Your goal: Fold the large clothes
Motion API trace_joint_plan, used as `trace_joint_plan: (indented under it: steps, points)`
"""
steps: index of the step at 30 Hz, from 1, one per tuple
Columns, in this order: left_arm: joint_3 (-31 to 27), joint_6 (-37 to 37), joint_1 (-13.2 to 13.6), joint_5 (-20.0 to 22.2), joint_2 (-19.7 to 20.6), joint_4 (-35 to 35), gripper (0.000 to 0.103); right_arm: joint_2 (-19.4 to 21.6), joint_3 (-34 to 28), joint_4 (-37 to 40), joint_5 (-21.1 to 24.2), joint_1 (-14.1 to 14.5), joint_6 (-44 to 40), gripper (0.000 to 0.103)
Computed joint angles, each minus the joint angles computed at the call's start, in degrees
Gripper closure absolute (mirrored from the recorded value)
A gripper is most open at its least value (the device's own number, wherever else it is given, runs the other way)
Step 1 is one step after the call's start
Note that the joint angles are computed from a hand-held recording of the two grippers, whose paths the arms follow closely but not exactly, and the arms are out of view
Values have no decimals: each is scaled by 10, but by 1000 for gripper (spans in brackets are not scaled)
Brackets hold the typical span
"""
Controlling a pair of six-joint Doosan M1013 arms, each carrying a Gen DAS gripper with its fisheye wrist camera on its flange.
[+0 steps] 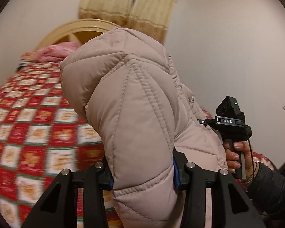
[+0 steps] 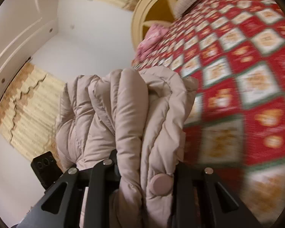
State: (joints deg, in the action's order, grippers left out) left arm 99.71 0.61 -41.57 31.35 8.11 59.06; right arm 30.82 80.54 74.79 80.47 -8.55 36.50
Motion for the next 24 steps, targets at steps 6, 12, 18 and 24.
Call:
trace_joint_plan:
  steps: [6,12,18,24]
  points:
    - [49,-44,20,40,-29,6,58,10,-20,-23,-5,63,12,76]
    - [83,-85,39,36,-35,4,58,4,-23,-73,-22,97,18,76]
    - [107,-111,48,15,-45,11,58,3,-19,-96,-34,111,21,76]
    - [108,-106,38,30,-48,9,57,9,-28,-116,-48,121,34,76]
